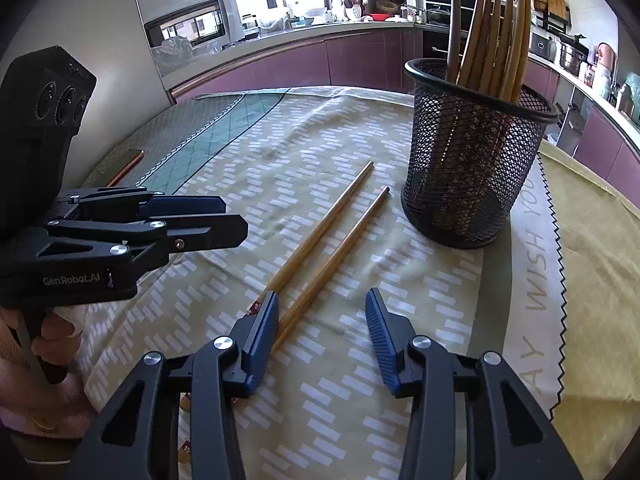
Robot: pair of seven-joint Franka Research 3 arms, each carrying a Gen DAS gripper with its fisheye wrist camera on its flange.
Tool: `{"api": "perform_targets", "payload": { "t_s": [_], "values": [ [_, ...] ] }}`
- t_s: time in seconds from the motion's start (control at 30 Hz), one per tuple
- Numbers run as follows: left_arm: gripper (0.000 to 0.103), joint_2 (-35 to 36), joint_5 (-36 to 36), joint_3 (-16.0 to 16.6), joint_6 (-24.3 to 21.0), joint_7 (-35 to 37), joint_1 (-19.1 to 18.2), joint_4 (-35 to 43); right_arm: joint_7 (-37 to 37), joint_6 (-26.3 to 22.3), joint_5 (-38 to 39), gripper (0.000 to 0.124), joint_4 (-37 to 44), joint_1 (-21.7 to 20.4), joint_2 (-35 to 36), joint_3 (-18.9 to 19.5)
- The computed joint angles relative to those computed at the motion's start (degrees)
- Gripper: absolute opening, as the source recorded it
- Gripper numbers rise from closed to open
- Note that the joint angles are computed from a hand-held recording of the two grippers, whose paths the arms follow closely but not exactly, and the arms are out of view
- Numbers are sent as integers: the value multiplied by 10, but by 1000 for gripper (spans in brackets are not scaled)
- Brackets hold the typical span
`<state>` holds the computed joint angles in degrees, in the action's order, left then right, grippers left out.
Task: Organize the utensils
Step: 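Close the left tool on one of the last two chopsticks while the right tool grasps the other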
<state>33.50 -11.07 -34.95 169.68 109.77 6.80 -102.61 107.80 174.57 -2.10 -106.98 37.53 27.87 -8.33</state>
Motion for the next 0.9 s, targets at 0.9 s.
{"api": "perform_targets", "payload": {
  "t_s": [0.9],
  "values": [
    [10,12,88,107,-36,-84,-108,45,5,-3,4,24,-22,-18,-16,8]
  ]
}}
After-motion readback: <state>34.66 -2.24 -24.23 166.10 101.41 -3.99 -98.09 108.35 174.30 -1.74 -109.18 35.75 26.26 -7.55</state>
